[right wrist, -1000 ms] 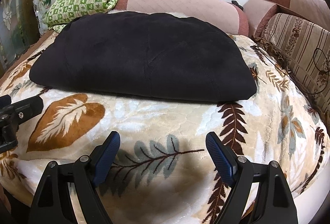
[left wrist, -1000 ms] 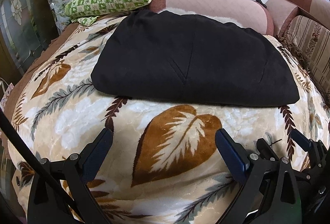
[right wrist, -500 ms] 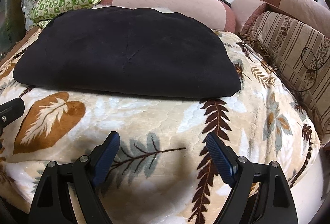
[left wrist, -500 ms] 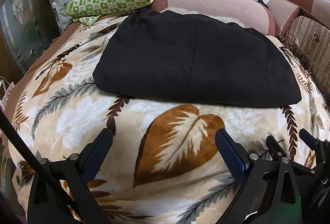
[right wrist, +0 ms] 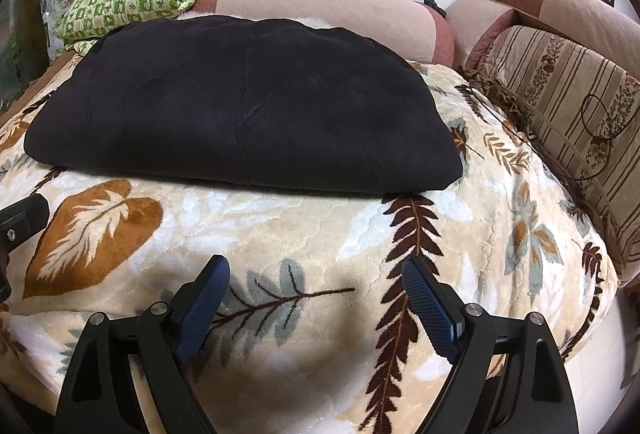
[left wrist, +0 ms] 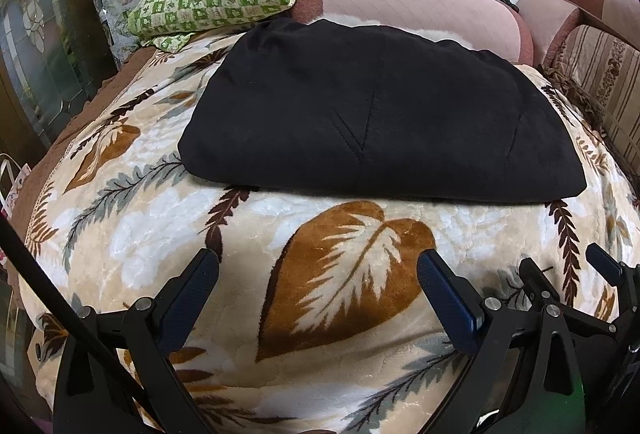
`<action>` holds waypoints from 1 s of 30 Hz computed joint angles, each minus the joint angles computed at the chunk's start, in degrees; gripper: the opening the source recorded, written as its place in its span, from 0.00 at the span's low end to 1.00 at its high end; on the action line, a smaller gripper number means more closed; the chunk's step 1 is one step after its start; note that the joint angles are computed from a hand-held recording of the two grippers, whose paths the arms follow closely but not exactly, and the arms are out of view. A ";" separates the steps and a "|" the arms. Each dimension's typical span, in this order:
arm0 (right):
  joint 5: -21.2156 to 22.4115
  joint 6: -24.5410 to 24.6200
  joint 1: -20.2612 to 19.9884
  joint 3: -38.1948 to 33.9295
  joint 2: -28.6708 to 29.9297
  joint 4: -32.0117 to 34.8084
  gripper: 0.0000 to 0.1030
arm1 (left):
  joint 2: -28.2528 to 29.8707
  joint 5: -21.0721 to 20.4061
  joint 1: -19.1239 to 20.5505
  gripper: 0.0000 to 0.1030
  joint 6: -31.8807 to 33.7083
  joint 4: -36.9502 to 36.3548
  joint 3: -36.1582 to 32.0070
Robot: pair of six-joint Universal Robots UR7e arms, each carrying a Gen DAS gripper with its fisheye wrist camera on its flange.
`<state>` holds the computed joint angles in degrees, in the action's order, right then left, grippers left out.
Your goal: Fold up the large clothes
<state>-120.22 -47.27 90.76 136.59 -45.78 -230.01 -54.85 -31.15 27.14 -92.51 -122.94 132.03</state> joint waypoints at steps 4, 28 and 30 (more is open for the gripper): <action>-0.40 0.29 -0.06 -0.18 -0.02 0.53 0.88 | 0.20 -0.03 0.01 0.96 0.07 -0.15 -0.11; -3.25 -0.30 0.03 -1.29 0.90 1.81 0.89 | 1.11 -0.48 0.50 0.96 1.51 -1.09 -0.10; -3.11 -0.27 -0.11 -1.35 0.86 1.84 0.89 | 1.18 -0.47 0.55 0.96 1.64 -1.29 -0.05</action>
